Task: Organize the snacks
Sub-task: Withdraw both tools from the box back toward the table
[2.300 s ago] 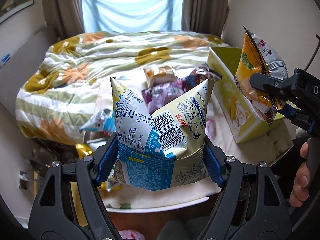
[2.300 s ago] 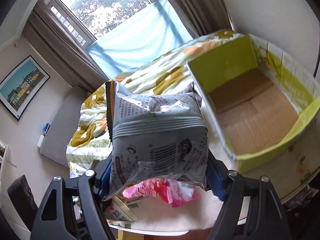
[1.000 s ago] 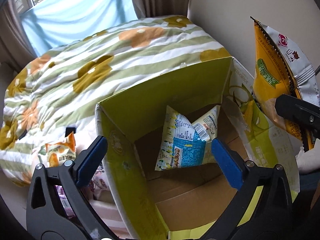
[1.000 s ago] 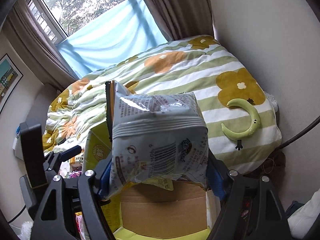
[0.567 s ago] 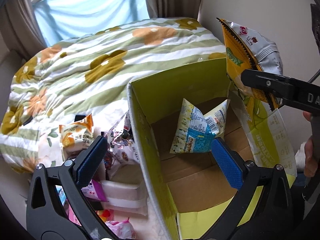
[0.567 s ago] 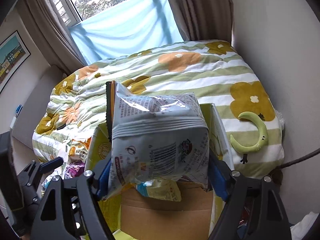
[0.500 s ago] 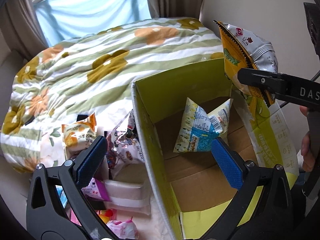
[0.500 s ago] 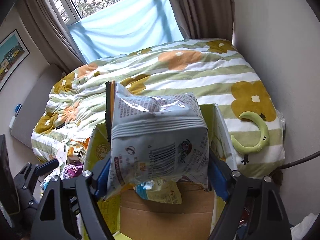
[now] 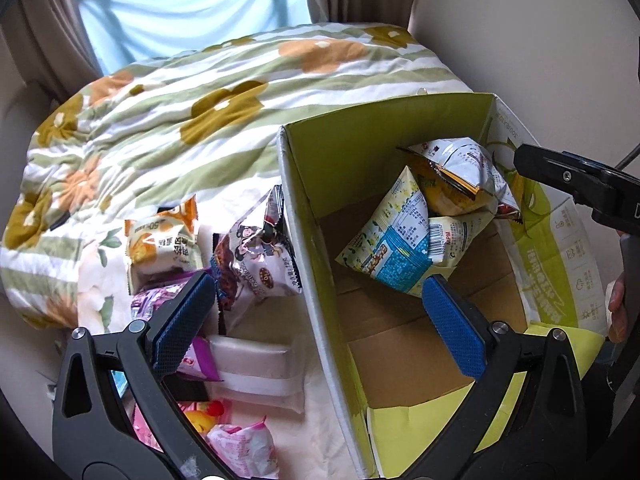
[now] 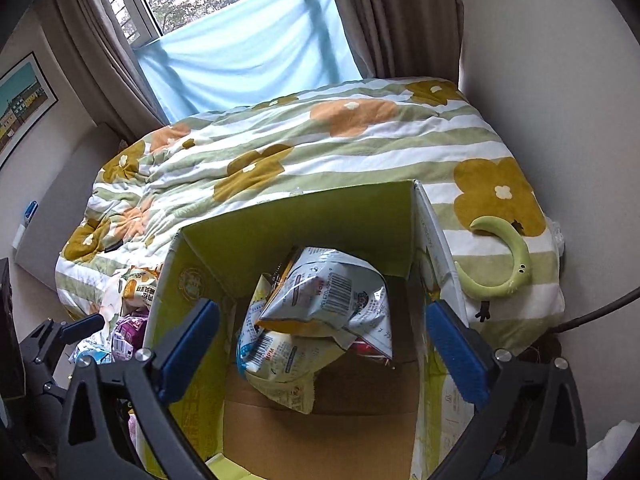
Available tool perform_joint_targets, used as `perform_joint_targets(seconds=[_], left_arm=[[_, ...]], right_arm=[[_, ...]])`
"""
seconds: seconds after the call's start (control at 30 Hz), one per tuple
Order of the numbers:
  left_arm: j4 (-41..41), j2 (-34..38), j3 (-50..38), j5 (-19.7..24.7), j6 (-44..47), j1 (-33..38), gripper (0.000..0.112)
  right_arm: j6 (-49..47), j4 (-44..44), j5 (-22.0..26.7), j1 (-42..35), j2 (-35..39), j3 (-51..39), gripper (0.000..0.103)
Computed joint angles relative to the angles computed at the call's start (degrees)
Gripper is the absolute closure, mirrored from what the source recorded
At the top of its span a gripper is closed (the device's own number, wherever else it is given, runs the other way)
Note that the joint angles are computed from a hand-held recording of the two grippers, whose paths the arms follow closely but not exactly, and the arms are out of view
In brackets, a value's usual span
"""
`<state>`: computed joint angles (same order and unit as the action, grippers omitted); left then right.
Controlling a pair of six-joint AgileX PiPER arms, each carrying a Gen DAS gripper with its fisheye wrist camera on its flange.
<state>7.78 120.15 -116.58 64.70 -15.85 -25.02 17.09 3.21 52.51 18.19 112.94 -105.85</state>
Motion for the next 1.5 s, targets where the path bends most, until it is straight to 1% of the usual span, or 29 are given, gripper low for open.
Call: perform_joint_targets(seconds=[0.13,0.27,0.43,0.5,0.6,0.7,0.83,0.93,1.03,1.13,1.23,1.33,1.43,1.5], left_arm=[[0.79,-1.21,-0.21,0.08,-0.92,-0.71,0.01],[2.0,-3.86,0.13,0.04,-1.99,-1.49,0.01],[4.17,-9.54,2.23,0.31,-4.4,-2.81,0.01],[6.03,-12.77,4.29,0.53,-6.04,-3.57,0.01],[8.65,-17.98,8.33,0.45,-8.72,-4.53,0.01],[11.54,-24.2,14.11,0.33,-11.69,-5.12,0.01],[13.53,-33.65,22.47,0.3,-13.59,-4.16,0.01],[13.3,-40.88,28.94,-0.5,-13.34,-1.37,0.01],[10.28,-48.16,35.35,-1.69,-9.96,4.46,0.01],[2.63,-54.08,40.67,-3.46,-1.3,14.59,0.01],[-7.61,-57.62,44.46,-3.32,11.9,27.34,0.01],[-18.56,-59.61,47.47,-2.3,27.61,42.05,0.01],[-29.73,-58.96,49.26,1.02,43.39,56.95,0.01],[-34.3,-57.55,50.43,2.88,51.54,64.15,0.01]], right_arm=[[0.36,-1.22,-0.1,0.02,-2.75,2.11,0.001],[0.31,-1.86,0.7,0.25,-5.7,3.07,0.001],[0.26,-3.11,6.45,1.34,-8.16,0.07,0.001],[1.18,-3.51,6.03,2.08,-10.44,1.36,0.001],[3.1,-4.8,3.9,3.73,-14.5,4.65,0.001],[5.81,-7.65,4.09,6.65,-16.97,5.91,0.001],[10.21,-9.62,3.15,11.14,-20.41,8.96,0.001],[13.52,-10.29,1.87,15.23,-22.21,10.93,0.001],[18.49,-12.0,0.63,20.21,-23.22,12.37,0.001],[26.09,-17.93,1.17,27.13,-22.37,11.65,0.0],[32.79,-22.75,4.72,33.17,-19.4,8.37,0.001],[38.38,-25.5,5.75,37.96,-16.41,6.44,0.001],[45.22,-27.73,6.31,42.22,-13.42,5.11,0.001],[48.27,-28.45,6.75,44.09,-11.49,4.28,0.001]])
